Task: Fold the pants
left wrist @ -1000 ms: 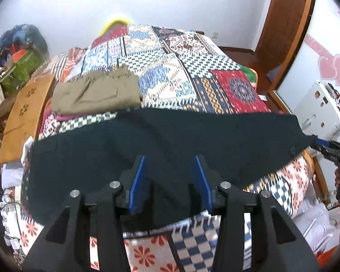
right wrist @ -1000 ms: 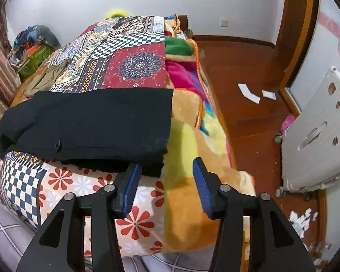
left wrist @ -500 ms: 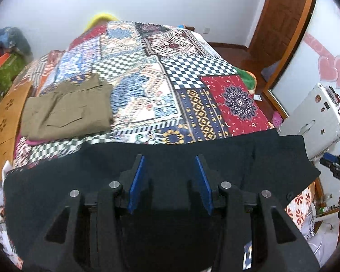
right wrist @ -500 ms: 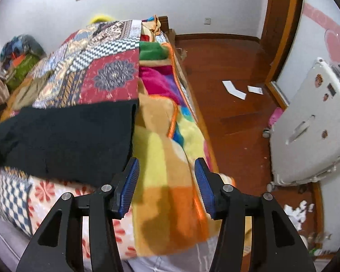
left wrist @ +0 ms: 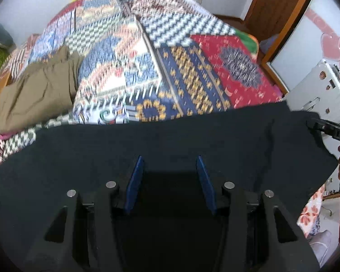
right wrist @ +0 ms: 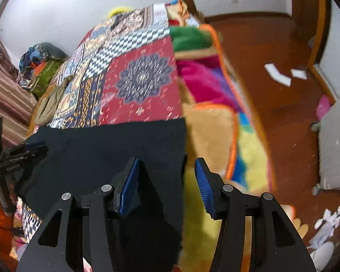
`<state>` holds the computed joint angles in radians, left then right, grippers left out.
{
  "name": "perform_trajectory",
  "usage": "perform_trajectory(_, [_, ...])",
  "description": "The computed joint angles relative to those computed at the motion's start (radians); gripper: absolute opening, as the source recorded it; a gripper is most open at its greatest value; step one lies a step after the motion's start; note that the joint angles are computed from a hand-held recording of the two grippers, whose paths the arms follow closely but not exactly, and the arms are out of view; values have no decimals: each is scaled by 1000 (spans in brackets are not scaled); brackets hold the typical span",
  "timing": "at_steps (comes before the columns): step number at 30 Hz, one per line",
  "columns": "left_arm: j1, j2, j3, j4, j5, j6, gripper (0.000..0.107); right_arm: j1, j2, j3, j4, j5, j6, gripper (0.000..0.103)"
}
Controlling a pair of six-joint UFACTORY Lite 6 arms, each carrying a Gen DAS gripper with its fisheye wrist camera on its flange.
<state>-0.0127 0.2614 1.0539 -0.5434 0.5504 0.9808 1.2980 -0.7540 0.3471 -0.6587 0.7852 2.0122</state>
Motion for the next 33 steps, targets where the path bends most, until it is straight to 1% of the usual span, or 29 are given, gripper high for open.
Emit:
perform_trajectory(3, [5,-18,-57,-58,-62,71,56,31,37,9,-7,-34,23,47])
perform_trajectory(4, [4,-18,-61,-65,-68,77,57,60,63,24,-22,-23,49,47])
perform_trajectory(5, [3,-17,-60,-66,-71,76,57,73,52,23,-22,-15,47,49])
perform_trajectory(7, [0,-12,-57,-64,-75,69,59,62,30,13,-27,-28,42,50])
perform_trajectory(10, [-1,-9,-56,-67,-81,71,60,19,17,6,-50,-46,38,45])
perform_trajectory(13, [0,-9,-60,-81,-85,85,60,-85,8,-5,-60,-132,-19,43])
perform_trajectory(14, [2,-8,-61,-87,-85,91,60,-134,6,-9,-45,-178,-61,43])
perform_trajectory(16, [4,-8,-64,-96,-86,98,60,-241,4,-11,17,-272,-186,30])
perform_trajectory(17, [4,-9,-66,-99,-88,101,60,-288,18,-5,63,-314,-260,17])
perform_trajectory(18, [4,-10,-67,-101,-89,102,60,-320,26,1,102,-343,-318,13])
perform_trajectory(19, [3,-11,-68,-102,-91,102,60,-331,36,14,103,-353,-335,12])
perform_trajectory(21, [3,-13,-70,-103,-92,102,60,-288,63,54,32,-302,-277,10])
perform_trajectory(24, [1,-18,-76,-97,-99,94,61,-157,96,124,-121,-144,-111,9])
perform_trajectory(26, [0,-25,-82,-93,-108,88,61,-57,96,165,-202,-10,-15,9])
perform_trajectory(27, [1,-27,-85,-96,-110,92,61,-22,97,184,-223,43,5,8])
perform_trajectory(28, [3,-28,-86,-101,-110,97,62,39,105,215,-252,134,38,8])
perform_trajectory(29, [6,-27,-85,-104,-109,97,62,61,111,233,-265,182,49,7])
perform_trajectory(30, [8,-27,-84,-106,-108,98,63,105,110,255,-284,263,65,7])
perform_trajectory(31, [9,-30,-87,-107,-111,97,63,142,88,261,-302,319,88,7])
perform_trajectory(33, [9,-40,-96,-117,-120,104,65,161,55,253,-319,352,113,7])
